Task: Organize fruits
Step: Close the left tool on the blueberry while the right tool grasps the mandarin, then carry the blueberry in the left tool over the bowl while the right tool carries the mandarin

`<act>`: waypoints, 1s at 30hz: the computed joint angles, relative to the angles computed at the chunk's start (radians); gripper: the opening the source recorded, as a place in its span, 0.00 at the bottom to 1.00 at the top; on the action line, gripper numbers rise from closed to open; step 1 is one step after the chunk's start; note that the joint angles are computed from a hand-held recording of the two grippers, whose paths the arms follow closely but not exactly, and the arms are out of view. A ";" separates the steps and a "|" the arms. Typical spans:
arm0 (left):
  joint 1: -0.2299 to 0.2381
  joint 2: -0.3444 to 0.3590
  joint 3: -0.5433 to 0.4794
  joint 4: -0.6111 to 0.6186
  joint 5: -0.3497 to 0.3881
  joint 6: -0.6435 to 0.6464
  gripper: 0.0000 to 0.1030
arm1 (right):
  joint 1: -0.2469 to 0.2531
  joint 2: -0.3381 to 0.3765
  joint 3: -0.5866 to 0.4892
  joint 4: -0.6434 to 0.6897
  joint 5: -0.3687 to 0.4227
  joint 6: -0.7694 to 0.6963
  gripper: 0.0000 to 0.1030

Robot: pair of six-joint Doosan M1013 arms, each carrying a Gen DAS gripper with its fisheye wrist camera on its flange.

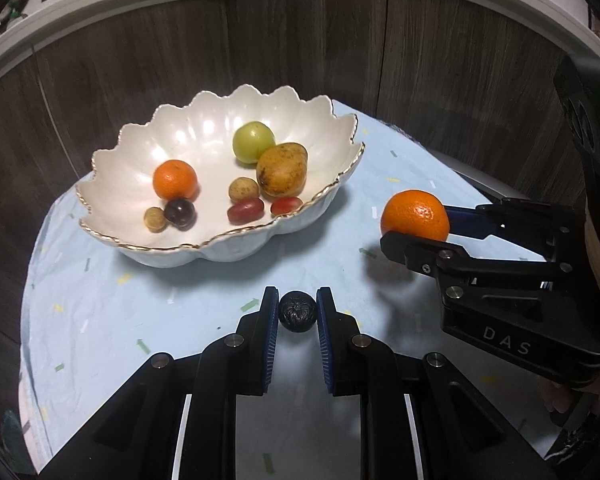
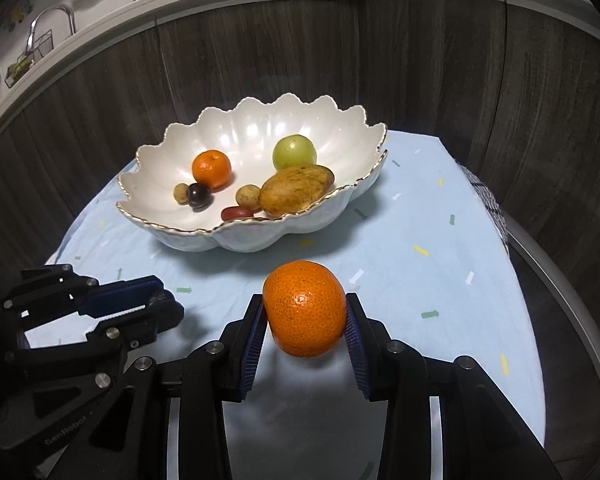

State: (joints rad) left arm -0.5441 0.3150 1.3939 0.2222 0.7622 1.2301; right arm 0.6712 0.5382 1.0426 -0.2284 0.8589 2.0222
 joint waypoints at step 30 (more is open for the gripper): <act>0.022 -0.042 -0.021 0.077 -0.006 -0.069 0.19 | 0.025 0.007 -0.084 -0.059 -0.005 0.003 0.38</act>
State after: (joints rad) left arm -0.5221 0.2734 1.3724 0.2996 0.7563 1.1615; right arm 0.6958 0.5447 0.9583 -0.2875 0.8535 2.0253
